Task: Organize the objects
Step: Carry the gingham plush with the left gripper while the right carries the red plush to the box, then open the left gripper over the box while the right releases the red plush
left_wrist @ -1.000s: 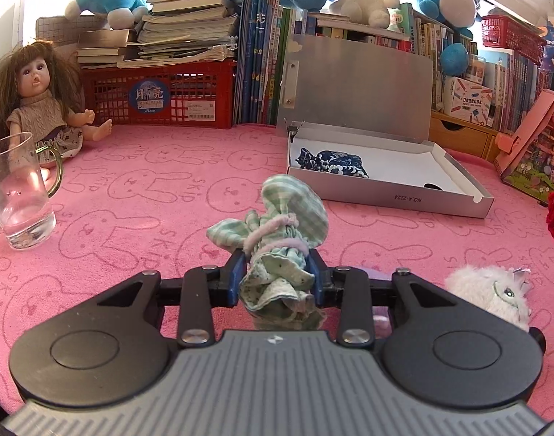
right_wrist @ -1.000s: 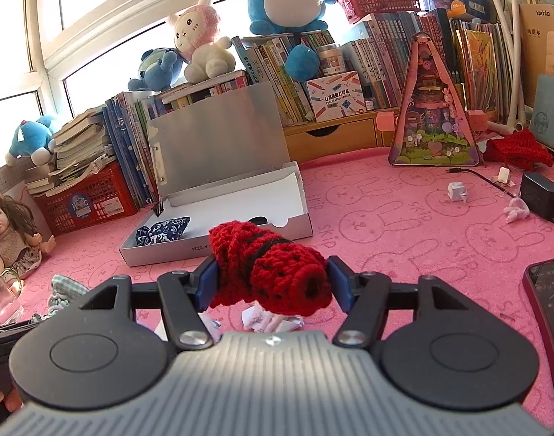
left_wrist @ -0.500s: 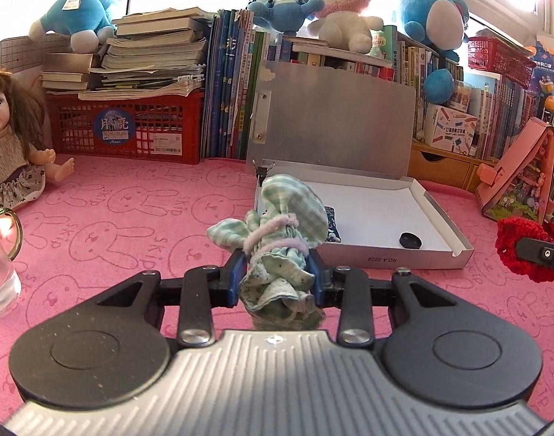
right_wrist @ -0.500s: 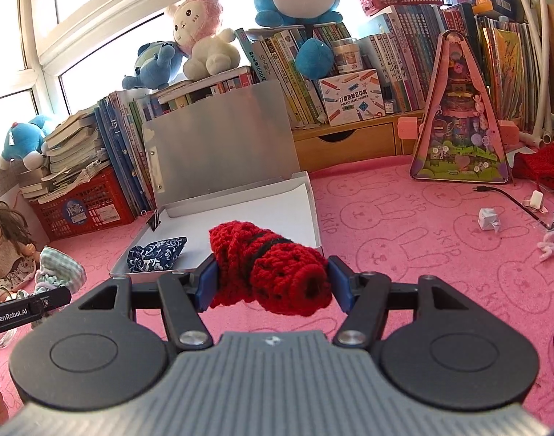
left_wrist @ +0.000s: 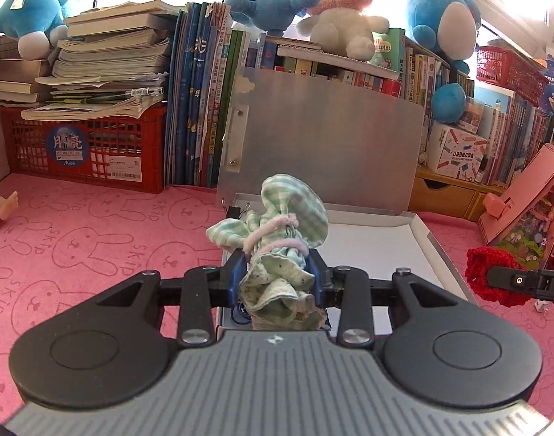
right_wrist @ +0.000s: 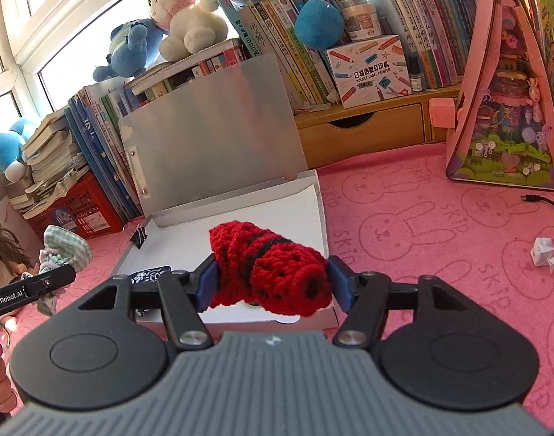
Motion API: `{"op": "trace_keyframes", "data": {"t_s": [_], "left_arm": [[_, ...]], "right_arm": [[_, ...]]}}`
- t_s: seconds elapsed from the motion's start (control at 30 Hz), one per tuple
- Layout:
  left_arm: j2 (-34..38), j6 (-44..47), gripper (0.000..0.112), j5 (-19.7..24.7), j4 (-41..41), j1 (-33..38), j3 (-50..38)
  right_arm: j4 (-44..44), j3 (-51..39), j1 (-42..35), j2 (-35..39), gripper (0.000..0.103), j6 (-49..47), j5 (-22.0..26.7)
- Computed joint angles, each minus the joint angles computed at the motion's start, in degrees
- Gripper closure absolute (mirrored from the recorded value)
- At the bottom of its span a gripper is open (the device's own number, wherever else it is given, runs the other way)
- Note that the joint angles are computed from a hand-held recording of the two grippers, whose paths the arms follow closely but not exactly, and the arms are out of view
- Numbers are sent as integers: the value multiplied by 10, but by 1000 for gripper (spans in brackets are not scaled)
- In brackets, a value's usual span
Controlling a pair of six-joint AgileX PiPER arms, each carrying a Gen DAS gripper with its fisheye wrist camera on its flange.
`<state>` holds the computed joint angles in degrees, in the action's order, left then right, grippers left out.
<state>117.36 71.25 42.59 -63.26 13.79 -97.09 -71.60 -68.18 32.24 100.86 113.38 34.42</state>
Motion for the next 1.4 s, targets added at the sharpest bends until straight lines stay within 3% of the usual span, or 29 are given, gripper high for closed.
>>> {"op": "trace_keyframes", "data": {"t_s": [0.1, 0.23, 0.4, 0.57, 1.03, 1.1, 1.17, 1.23, 1.4], "left_arm": [[42, -51, 71, -16, 41, -24, -58], [97, -123, 71, -2, 85, -40, -134], [124, -113, 71, -25, 99, -57, -158], [158, -149, 71, -20, 133, -68, -204], [175, -130, 69, -32, 141, -74, -206], [165, -114, 62, -36, 129, -72, -191], [153, -93, 42, -33, 105, -67, -177], [137, -61, 35, -33, 71, -60, -153], [93, 2, 32, -44, 30, -48, -94]], "right_arm": [[12, -31, -20, 30, 38, -25, -18], [30, -70, -38, 61, 38, -53, -39], [77, -126, -46, 110, 38, -115, -35], [103, -160, -53, 145, 38, -141, -31], [124, -182, -60, 179, 34, -159, -33], [109, -178, -56, 176, 29, -139, -27], [90, -168, -52, 167, 24, -115, -25], [77, -157, -49, 157, 23, -100, -23], [54, -138, -30, 127, 21, -85, 6]]}}
